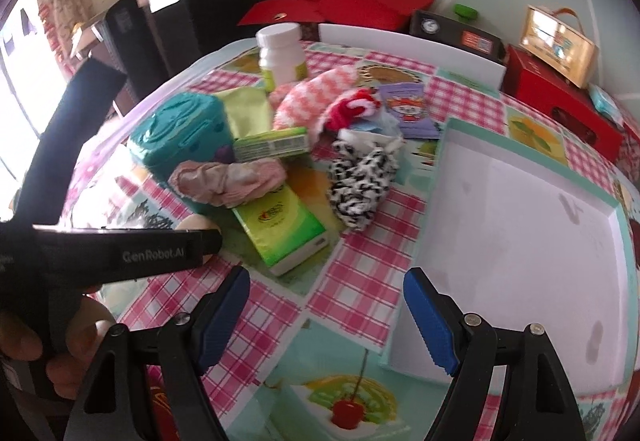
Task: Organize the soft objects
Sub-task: 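Close the left tool on the beige sponge while the right tool grasps the green tissue pack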
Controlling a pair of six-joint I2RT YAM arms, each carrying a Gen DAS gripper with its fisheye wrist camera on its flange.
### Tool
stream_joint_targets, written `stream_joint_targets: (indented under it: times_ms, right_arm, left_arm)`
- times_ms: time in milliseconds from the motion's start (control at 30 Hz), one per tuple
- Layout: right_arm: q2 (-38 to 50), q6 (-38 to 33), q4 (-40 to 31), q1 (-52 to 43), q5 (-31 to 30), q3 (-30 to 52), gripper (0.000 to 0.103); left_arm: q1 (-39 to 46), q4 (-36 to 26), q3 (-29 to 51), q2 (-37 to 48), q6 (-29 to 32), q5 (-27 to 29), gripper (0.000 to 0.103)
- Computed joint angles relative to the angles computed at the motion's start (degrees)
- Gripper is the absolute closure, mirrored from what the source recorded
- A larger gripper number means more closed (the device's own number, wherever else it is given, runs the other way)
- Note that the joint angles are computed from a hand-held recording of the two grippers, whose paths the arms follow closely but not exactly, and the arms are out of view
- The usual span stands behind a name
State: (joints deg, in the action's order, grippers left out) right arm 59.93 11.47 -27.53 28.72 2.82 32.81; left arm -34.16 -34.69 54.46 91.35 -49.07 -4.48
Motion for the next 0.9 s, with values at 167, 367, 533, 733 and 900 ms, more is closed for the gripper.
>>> stream_joint_targets:
  times_ms: [167,367,533,733,900]
  right_arm:
    - [5.5,-1.4,3.4,1.2,0.0,1.1,0.027]
    - [12.3,-1.6,6.7,2.2,-0.5,2.7,0.030]
    - [16.3,-1.4,9.3,2.4,-0.3,3.9,0.030]
    - [20.8,-2.1,11.8,2.7,0.2,5.6,0.030]
    - [23.3,-2.1,13.0,4.1,1.9,6.8,0.030]
  left_arm:
    - [3.1,1.6,-3.3,-2.7,1.1,1.7,0.053]
    - [4.7,2.8,-5.4,-4.2,2.1,2.7,0.053]
    - [4.3,2.7,-7.8,-6.8,0.1,2.2,0.053]
    - [6.2,3.3,-9.5,-7.9,1.3,2.7,0.053]
    - [6.1,2.8,-9.4,-8.2,1.3,2.6,0.053]
